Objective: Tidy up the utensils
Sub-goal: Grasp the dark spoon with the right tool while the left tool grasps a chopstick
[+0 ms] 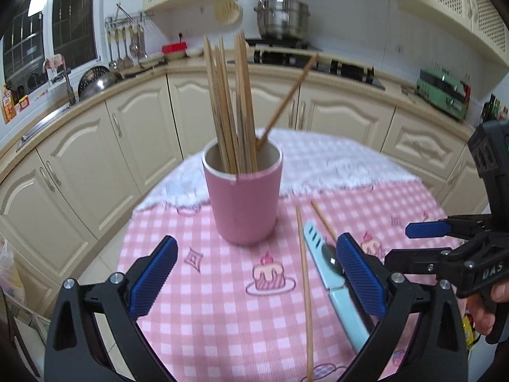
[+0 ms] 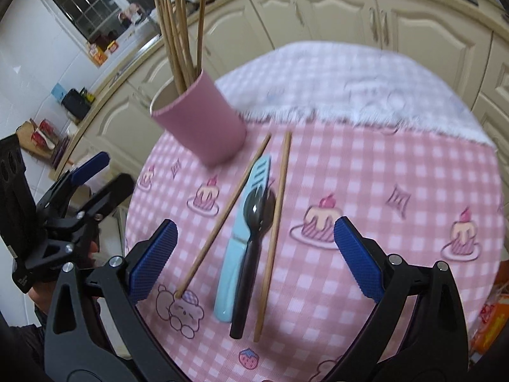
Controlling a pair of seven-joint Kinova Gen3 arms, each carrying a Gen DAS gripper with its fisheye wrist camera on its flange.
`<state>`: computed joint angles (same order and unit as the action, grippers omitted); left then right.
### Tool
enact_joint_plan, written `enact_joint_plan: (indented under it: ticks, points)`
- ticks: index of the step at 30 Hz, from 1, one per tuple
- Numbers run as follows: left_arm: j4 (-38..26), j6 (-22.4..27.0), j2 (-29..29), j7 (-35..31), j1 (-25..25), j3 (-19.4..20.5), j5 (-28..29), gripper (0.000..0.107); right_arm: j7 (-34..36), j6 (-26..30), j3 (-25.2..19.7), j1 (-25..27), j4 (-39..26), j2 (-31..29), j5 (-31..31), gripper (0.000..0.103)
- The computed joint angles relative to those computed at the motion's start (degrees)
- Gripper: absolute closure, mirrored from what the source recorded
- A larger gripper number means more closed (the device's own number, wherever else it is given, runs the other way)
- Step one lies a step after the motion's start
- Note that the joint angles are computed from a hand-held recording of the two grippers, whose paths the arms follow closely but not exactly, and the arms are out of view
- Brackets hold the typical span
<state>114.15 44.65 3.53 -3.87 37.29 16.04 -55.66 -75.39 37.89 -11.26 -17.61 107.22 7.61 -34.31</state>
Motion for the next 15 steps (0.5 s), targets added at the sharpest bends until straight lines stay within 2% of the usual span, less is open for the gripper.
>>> enact_joint_plan:
  ticks: [2,4,5,7,10,15]
  points:
    - [-0.37,0.30,1.13,-1.17,-0.05,-0.06,1.19,0.010,0.43,0.75,-0.34,-0.34,-0.43,0.73,0.27,0.015]
    - [-0.68,0.35,2.03,-2.77,0.04,-0.39,2.65,0.010,0.58,1.83,-0.58,-0.70,-1.09,1.59,0.84,0.033]
    - [-0.91,0.25,2.48,-3.98,-0.02,-0.66,3.70,0.010,0.24,2.38,-0.67,-1.13,-1.57,2.13,1.63,0.037]
    - [-1.18,0.31,3.35,-5.67,0.19,-1.21,5.09,0.010,0.39,3.31,-1.07,-1.53,-2.27,3.13,2.16,0.053]
    - [-1.35,0.22,4.26,-7.70,0.49,-2.13,6.85,0.010,0.83,4.71,-1.52,-1.76,-3.21,4.13,2.37,0.065]
    - [-0.98,-1.05,4.82,-10.08,0.72,-3.19,8.85,0.010,-4.65,6.17,-0.82,-4.04,-5.31,6.10,6.91,0.070]
